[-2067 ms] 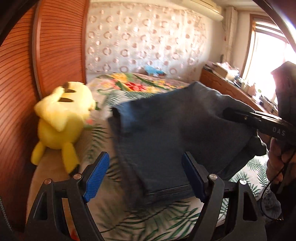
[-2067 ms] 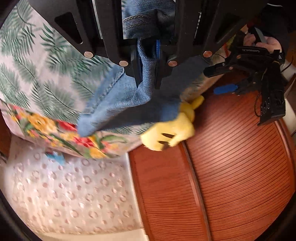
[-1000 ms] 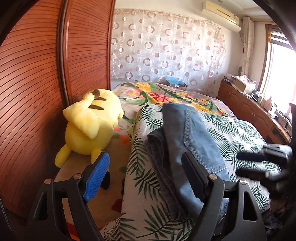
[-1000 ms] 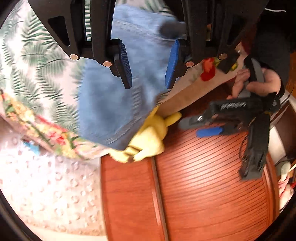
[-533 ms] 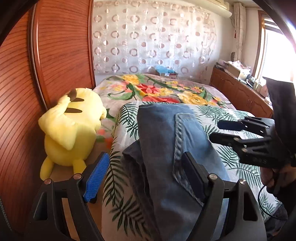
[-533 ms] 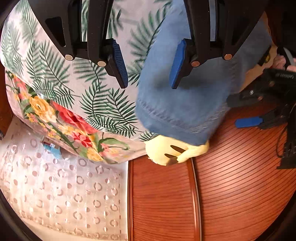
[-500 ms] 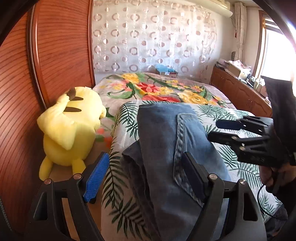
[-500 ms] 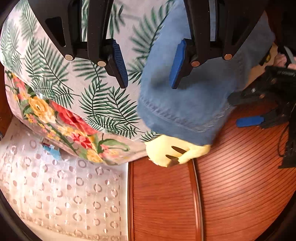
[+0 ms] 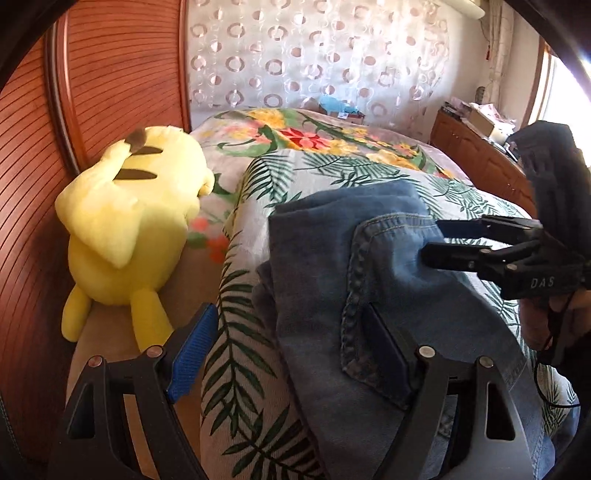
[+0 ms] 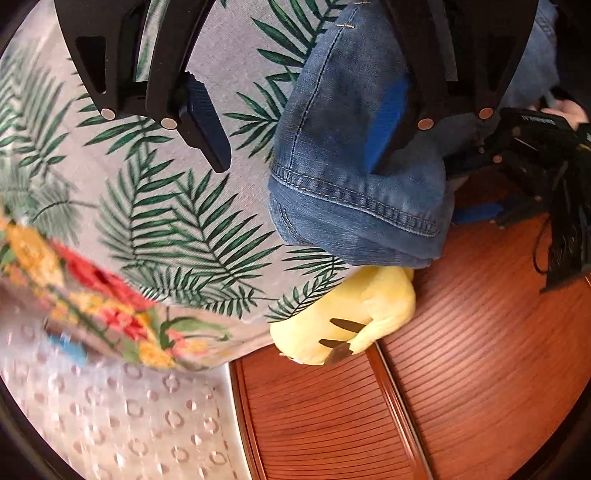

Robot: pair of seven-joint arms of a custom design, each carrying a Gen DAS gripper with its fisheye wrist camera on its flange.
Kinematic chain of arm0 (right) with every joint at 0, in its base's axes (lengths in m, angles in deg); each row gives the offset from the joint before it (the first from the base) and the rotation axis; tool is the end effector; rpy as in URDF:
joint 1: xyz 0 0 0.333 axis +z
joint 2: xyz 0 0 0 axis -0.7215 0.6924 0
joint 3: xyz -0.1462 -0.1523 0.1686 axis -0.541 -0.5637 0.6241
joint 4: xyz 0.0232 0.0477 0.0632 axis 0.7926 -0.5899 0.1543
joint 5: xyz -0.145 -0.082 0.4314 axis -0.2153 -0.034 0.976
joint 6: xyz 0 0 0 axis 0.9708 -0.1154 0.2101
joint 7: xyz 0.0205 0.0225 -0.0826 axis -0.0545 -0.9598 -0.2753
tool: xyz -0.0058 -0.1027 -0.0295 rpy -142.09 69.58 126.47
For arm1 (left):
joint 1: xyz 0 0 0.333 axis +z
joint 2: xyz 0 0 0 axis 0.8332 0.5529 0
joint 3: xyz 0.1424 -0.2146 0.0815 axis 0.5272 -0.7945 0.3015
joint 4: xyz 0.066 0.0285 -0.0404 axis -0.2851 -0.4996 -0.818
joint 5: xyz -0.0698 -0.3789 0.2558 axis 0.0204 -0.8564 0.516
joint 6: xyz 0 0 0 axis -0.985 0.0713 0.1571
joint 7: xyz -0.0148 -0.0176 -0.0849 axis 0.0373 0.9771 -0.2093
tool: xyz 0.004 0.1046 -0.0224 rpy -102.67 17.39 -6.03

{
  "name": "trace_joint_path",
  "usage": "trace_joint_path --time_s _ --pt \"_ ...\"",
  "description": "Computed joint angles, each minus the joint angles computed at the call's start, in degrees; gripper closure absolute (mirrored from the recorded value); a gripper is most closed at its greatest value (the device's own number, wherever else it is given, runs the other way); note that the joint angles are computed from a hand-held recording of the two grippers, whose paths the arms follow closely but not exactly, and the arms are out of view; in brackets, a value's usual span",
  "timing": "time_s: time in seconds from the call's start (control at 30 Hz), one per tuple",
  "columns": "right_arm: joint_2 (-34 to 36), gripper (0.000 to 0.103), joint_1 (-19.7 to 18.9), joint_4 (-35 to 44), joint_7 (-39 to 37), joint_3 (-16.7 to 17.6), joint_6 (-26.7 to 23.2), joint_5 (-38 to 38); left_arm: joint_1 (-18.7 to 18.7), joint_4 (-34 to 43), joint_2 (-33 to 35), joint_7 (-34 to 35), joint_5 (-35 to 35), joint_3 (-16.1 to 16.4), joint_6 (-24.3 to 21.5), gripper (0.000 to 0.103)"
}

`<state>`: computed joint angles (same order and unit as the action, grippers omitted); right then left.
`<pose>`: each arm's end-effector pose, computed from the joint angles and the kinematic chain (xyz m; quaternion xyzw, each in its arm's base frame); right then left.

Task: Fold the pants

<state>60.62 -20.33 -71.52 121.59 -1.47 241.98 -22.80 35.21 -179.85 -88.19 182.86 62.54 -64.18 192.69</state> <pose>0.5650 0.3949 0.3918 -0.7772 0.5134 -0.1041 0.3488 0.4903 -0.2111 0.3469 -0.5469 0.7573 -0.3205 0.1569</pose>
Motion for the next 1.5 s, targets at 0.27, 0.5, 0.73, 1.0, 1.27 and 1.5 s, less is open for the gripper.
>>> trace_joint_path --time_s 0.27,0.5,0.73,1.0,1.27,1.5 --pt "5.94 0.049 -9.45 6.08 -29.1 8.02 -4.83 30.71 -4.04 2.29 1.54 8.08 -7.36 3.43 -0.73 0.041" --pt "7.65 0.079 -8.0 9.97 -35.92 5.46 -9.01 34.35 -5.32 3.17 1.0 17.17 -17.14 3.92 -2.29 0.071" --pt "9.75 0.082 -6.94 17.5 -40.95 5.83 -7.86 36.41 -2.23 3.58 -2.85 15.67 -15.57 2.91 0.58 0.076" --pt "17.23 0.081 -7.56 26.71 -38.87 5.93 1.67 34.98 8.29 19.61 9.32 1.93 4.94 -3.87 0.19 0.076" --pt "27.65 0.08 0.36 34.99 -13.34 -8.47 3.56 17.71 10.36 32.64 22.29 -8.47 20.31 -6.28 -5.92 0.076" --pt "34.4 0.06 1.15 43.31 -1.94 -12.67 -2.95 8.5 9.99 28.09 19.15 -12.96 24.38 -6.26 -6.77 0.074"
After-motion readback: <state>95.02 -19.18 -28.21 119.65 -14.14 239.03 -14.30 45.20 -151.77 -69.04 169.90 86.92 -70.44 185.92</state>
